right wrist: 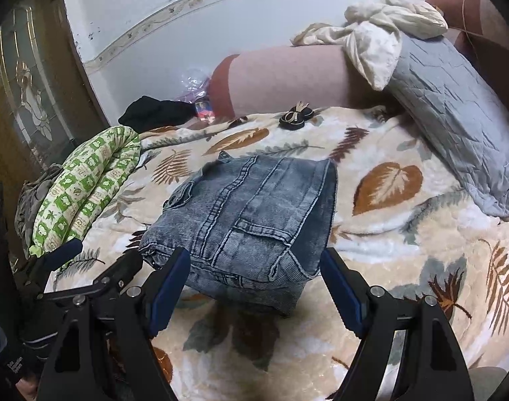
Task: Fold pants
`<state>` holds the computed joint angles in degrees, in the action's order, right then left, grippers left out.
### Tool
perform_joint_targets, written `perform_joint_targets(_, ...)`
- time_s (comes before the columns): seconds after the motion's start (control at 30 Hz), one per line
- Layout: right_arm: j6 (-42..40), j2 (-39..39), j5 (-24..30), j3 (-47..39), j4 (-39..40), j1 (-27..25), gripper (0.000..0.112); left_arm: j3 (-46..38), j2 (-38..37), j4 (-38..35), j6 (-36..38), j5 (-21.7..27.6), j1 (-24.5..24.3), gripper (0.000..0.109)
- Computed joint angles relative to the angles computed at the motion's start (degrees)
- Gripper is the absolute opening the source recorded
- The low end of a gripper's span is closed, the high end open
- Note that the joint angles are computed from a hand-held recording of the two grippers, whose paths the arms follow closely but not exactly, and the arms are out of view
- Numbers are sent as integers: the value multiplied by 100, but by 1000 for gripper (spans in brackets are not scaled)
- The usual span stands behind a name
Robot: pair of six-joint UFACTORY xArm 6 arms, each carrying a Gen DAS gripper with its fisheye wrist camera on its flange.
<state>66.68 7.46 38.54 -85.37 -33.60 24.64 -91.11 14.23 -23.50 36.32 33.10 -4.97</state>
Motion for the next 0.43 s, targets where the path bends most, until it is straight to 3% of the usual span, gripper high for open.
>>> perform_joint_targets(0.23,172,-51,33,21,-241,5,81,-62,28,-49,5,77,19,103)
perform_joint_targets(0.43,38,-24,28,-10,-142,8,81,149,-97,-204,194,-217,-23,103)
